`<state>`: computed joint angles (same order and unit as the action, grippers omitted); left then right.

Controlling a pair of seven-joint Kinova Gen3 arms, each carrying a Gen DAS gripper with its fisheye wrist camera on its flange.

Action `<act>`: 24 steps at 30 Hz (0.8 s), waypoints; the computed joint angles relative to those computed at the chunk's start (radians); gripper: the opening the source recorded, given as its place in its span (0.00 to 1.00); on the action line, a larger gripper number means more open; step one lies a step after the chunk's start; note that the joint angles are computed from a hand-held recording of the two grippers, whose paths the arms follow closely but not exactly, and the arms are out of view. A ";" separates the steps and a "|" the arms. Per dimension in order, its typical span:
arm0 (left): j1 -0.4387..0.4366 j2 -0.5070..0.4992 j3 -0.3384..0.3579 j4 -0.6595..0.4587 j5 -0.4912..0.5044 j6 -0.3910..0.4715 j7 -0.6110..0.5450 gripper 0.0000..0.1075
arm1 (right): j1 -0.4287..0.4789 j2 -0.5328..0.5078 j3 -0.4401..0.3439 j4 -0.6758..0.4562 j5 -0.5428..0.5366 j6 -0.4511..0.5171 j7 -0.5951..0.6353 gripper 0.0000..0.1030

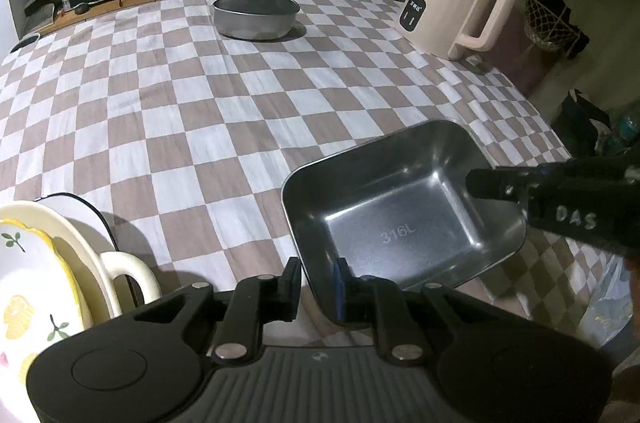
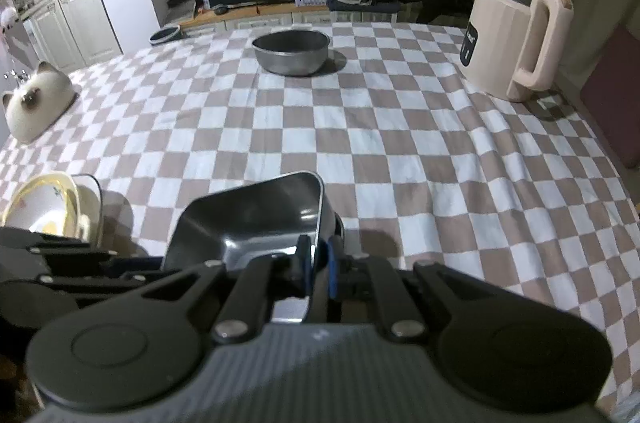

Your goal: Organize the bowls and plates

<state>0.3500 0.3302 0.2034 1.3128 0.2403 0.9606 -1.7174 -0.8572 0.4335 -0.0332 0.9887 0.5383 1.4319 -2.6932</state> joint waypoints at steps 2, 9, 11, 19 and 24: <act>0.001 0.001 0.000 -0.001 -0.001 0.000 0.000 0.16 | 0.010 0.009 -0.002 -0.012 -0.013 0.013 0.015 0.08; -0.001 0.000 0.002 0.002 0.006 -0.002 -0.009 0.20 | 0.031 0.040 0.004 -0.047 -0.055 0.039 0.043 0.04; -0.002 0.000 0.002 0.001 0.008 -0.001 -0.010 0.20 | 0.041 0.040 0.004 -0.045 -0.074 0.033 0.040 0.04; -0.007 0.000 0.004 0.002 0.018 0.001 -0.020 0.20 | 0.058 0.047 0.007 -0.043 -0.104 0.026 0.046 0.04; 0.012 -0.002 -0.012 0.001 -0.020 -0.005 0.017 0.22 | 0.069 0.028 0.007 -0.010 -0.118 -0.005 0.019 0.03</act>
